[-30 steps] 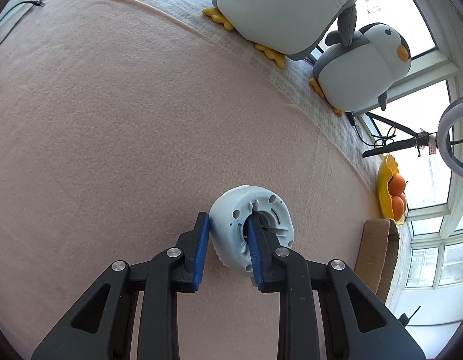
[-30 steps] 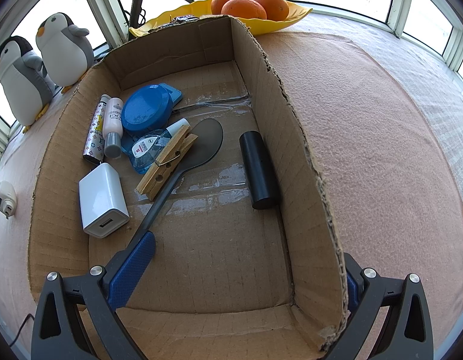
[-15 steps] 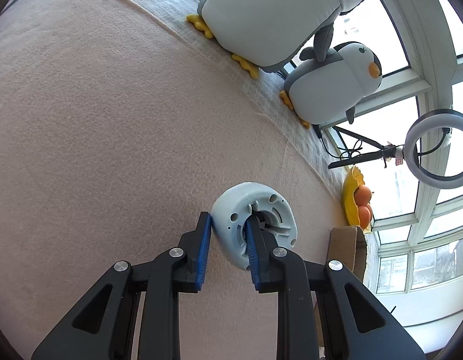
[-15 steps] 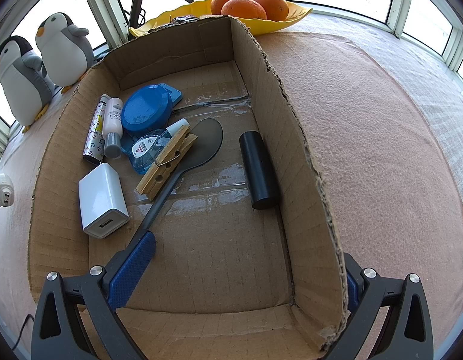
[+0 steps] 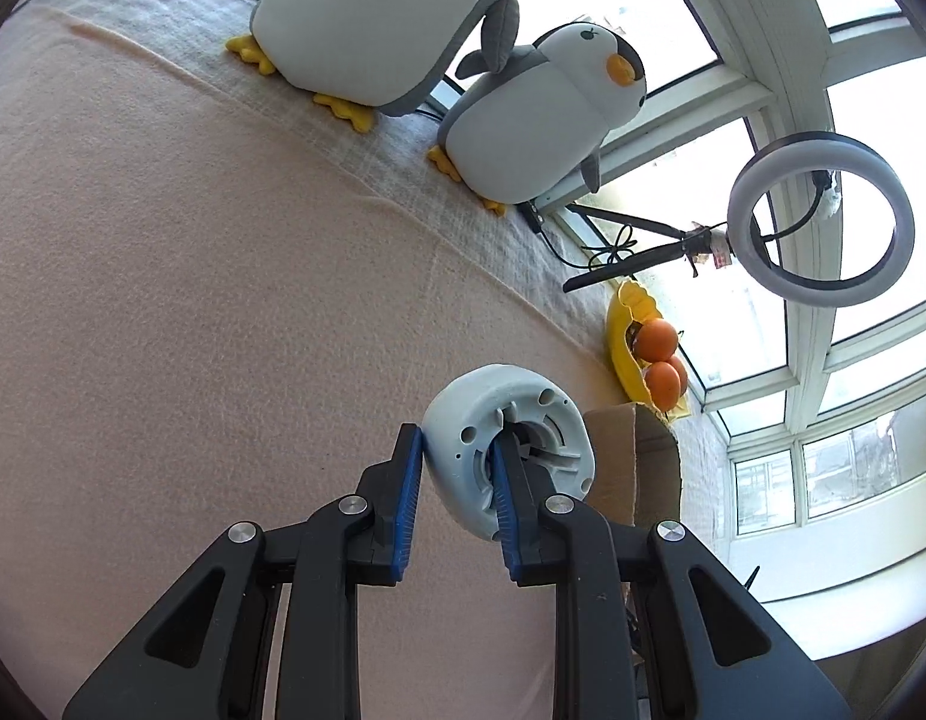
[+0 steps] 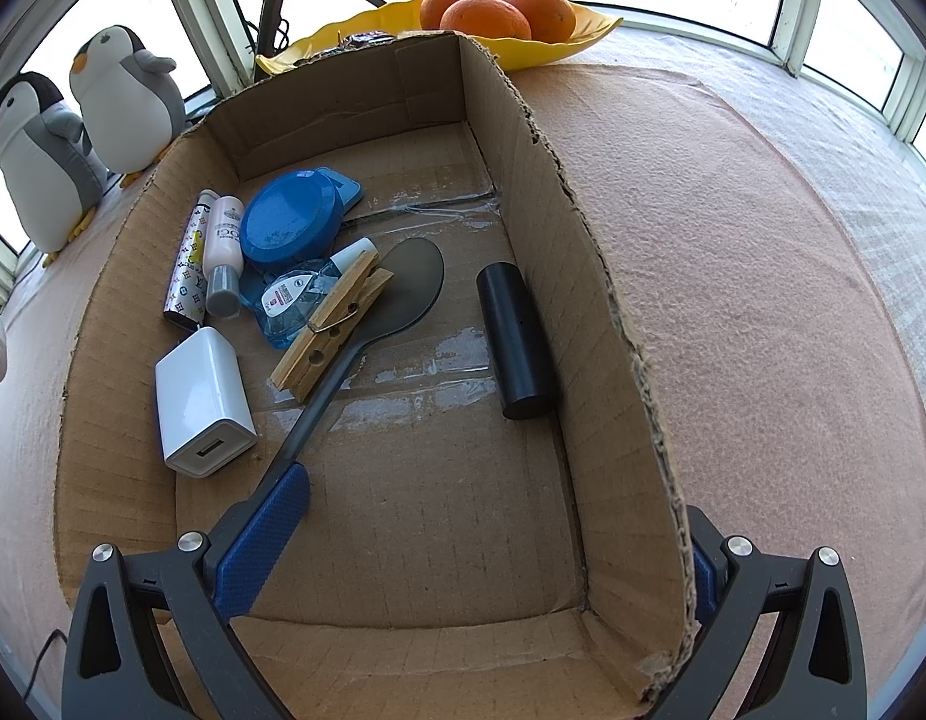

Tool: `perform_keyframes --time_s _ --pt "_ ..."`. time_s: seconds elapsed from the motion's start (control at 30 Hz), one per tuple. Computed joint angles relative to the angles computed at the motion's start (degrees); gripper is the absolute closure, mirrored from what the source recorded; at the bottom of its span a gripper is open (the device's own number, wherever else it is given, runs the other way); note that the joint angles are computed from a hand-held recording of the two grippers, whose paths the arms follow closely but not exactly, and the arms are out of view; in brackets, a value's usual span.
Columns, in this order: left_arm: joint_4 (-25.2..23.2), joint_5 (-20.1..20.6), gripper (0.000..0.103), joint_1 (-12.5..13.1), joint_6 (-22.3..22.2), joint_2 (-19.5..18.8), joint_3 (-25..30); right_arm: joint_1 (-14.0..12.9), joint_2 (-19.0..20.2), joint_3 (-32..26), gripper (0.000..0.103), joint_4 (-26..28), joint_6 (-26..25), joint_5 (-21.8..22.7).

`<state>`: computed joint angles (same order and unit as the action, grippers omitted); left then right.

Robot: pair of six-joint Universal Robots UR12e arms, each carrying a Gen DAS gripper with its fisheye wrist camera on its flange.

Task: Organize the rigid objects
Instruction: 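Carry the plug-in device over the box and lower it in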

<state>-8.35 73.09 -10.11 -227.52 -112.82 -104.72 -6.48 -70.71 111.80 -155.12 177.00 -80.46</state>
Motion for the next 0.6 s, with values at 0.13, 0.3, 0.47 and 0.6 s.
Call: perform_keyframes --time_s 0.13,0.3,0.47,0.6 --pt "-1.2 -1.4 0.082 -1.1 2.2 -0.9 2.4 0.0 0.0 0.0 0.000 0.0 0.0 0.0" --pt "-2.8 -2.6 0.082 -2.4 4.5 -2.3 5.3 0.0 0.0 0.0 0.000 0.0 -0.1 0.0" --pt "-4.8 -3.4 0.082 -3.6 6.5 -3.9 8.3 0.0 0.0 0.0 0.000 0.0 -0.1 0.0" --pt "-8.0 -3.7 0.082 -4.8 9.5 -5.3 11.5 0.0 0.0 0.0 0.000 0.0 -0.1 0.0"
